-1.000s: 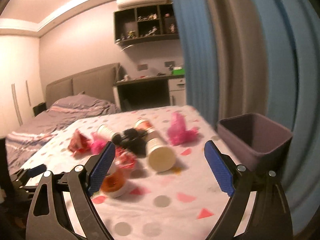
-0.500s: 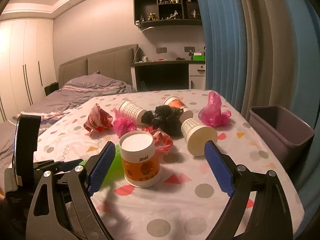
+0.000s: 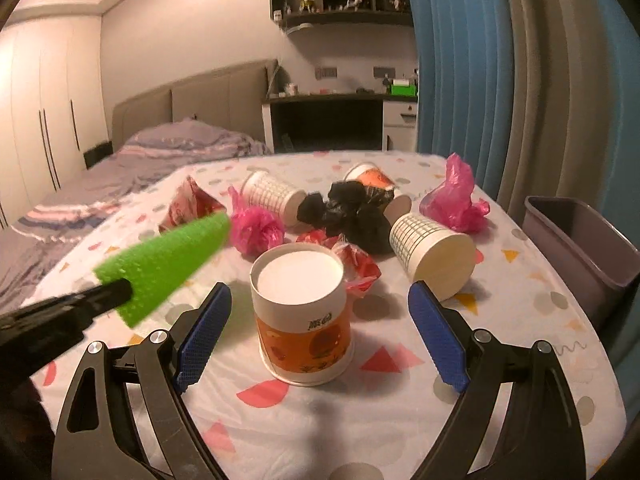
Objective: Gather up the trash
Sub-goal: 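Grasp the green foam net with the left tool while the right tool grasps the orange-printed cup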
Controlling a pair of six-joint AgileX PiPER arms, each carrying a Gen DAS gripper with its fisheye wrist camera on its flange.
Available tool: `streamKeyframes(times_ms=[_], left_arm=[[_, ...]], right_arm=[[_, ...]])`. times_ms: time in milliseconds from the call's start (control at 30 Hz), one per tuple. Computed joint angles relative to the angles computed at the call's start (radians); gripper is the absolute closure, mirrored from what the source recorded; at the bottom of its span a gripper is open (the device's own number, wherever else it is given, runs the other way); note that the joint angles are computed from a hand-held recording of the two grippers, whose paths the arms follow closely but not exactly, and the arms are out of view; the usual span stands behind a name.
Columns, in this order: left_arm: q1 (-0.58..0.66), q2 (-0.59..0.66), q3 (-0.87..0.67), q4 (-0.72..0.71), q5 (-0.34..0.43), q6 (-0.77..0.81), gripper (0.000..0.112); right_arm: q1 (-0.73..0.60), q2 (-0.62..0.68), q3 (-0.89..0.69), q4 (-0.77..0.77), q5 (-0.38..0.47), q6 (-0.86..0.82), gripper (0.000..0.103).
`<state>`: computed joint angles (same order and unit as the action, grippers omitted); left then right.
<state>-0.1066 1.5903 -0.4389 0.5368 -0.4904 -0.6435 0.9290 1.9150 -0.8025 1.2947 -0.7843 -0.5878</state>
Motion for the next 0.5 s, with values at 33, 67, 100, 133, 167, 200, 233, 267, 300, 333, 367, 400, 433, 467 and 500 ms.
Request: streamKeyframes(times_ms=[33,67,100,133,167,200,233,267,300,333,367,400,433,467,500], left_arm=[[0.007,-0.001,-0.001,0.013,-0.001,-0.011,0.101],[0.014,0.0,-0.005,0.03,-0.002,-0.024,0.101],[0.017,0.001,-0.006,0.035,-0.004,-0.029,0.101],[0.021,0.001,-0.009,0.042,-0.003,-0.034,0.101],[0.024,0.002,-0.011,0.048,-0.004,-0.038,0.101],[0.026,0.004,-0.014,0.058,-0.005,-0.049,0.101],[0.031,0.007,-0.017,0.069,-0.007,-0.057,0.101],[0.029,0.007,-0.017,0.064,-0.007,-0.054,0.101],[0.029,0.009,-0.019,0.064,-0.008,-0.055,0.101],[0.029,0.009,-0.019,0.063,-0.007,-0.053,0.101],[0.028,0.01,-0.02,0.062,-0.004,-0.052,0.101],[0.028,0.01,-0.021,0.06,-0.003,-0.051,0.101],[0.028,0.012,-0.026,0.062,0.002,-0.055,0.101],[0.027,0.013,-0.028,0.06,0.004,-0.056,0.101],[0.027,0.012,-0.032,0.061,0.008,-0.058,0.101]], right_arm=[[-0.007,0.009,-0.017,0.018,0.014,-0.025,0.021],[-0.009,0.017,-0.027,0.027,0.019,-0.036,0.023],[-0.016,0.022,-0.037,0.035,0.034,-0.05,0.026],[-0.024,0.024,-0.044,0.038,0.047,-0.056,0.028],[-0.027,0.027,-0.048,0.042,0.05,-0.058,0.029],[-0.029,0.029,-0.052,0.045,0.052,-0.063,0.031],[-0.032,0.031,-0.056,0.047,0.057,-0.068,0.034],[-0.038,0.033,-0.059,0.042,0.065,-0.069,0.035],[-0.04,0.033,-0.063,0.044,0.071,-0.076,0.039],[-0.043,0.035,-0.067,0.045,0.081,-0.084,0.044],[-0.045,0.037,-0.071,0.049,0.085,-0.092,0.047],[-0.045,0.037,-0.073,0.048,0.084,-0.095,0.047],[-0.046,0.036,-0.071,0.039,0.088,-0.091,0.047],[-0.049,0.033,-0.064,0.022,0.093,-0.076,0.047],[-0.049,0.029,-0.057,0.009,0.092,-0.064,0.048]])
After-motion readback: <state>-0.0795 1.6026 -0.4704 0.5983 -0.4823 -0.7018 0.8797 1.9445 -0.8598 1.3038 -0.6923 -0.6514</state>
